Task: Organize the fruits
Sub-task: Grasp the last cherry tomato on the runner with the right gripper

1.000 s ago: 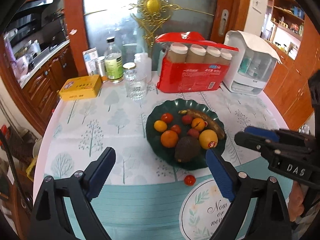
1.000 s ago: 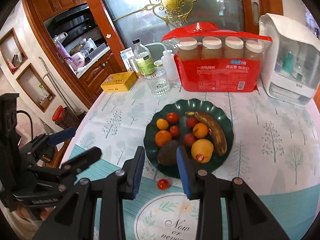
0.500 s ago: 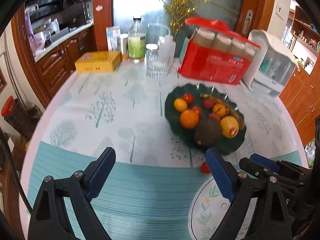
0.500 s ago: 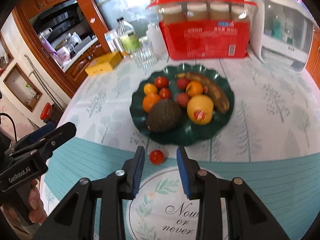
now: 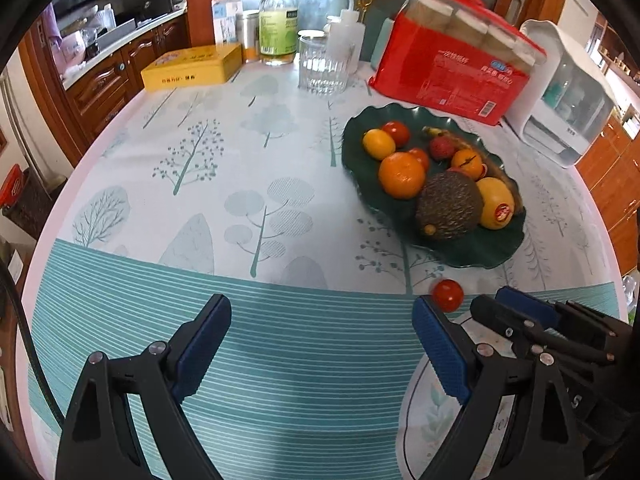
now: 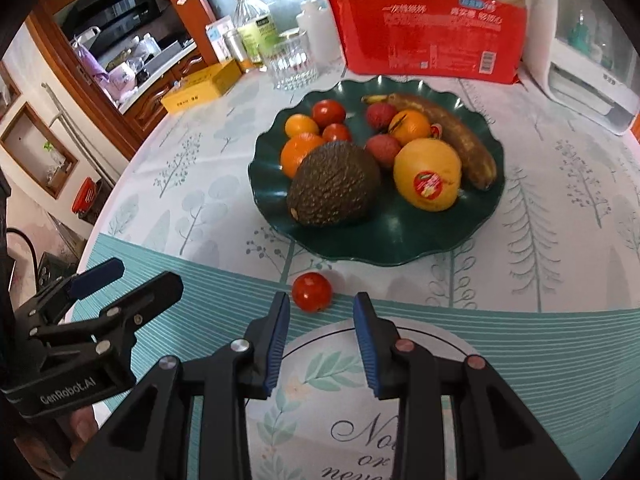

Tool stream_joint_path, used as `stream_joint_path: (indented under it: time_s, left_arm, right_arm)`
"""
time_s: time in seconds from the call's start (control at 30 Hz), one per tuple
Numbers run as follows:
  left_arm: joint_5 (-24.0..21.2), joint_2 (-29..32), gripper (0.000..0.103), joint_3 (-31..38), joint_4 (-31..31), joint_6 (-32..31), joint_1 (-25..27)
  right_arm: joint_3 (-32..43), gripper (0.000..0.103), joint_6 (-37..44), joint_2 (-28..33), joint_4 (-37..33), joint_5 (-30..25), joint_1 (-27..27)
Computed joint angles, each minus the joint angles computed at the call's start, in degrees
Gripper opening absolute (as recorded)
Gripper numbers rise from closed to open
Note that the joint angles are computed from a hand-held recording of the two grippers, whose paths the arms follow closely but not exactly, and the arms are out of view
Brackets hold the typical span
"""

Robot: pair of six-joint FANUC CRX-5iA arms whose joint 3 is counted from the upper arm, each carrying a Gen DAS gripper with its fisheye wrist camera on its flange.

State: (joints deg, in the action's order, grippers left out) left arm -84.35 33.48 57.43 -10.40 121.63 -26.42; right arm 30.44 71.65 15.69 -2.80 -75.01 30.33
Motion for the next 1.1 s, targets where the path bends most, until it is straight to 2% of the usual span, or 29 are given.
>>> stream_joint_path:
  time_s: [0.63, 0.73, 1.1]
  left_arm:
    - [0.2, 1.0, 0.091, -0.7, 1.3, 0.1, 1.1]
    - [0.2, 1.1, 0.091, -0.6, 1.4, -0.2, 1.0]
    - [-0.3, 1.4, 0.091, 0.1, 2.4, -1.4, 0.8]
  right_arm:
    - [0.2, 0.033, 1.9, 3.0, 1.6, 0.2, 1.1]
    - [-0.2, 0.027, 2.1, 3.0, 1.8, 0.7, 1.2]
    - [-1.3, 0.025, 1.8, 1.9, 1.9, 1.3, 1.4]
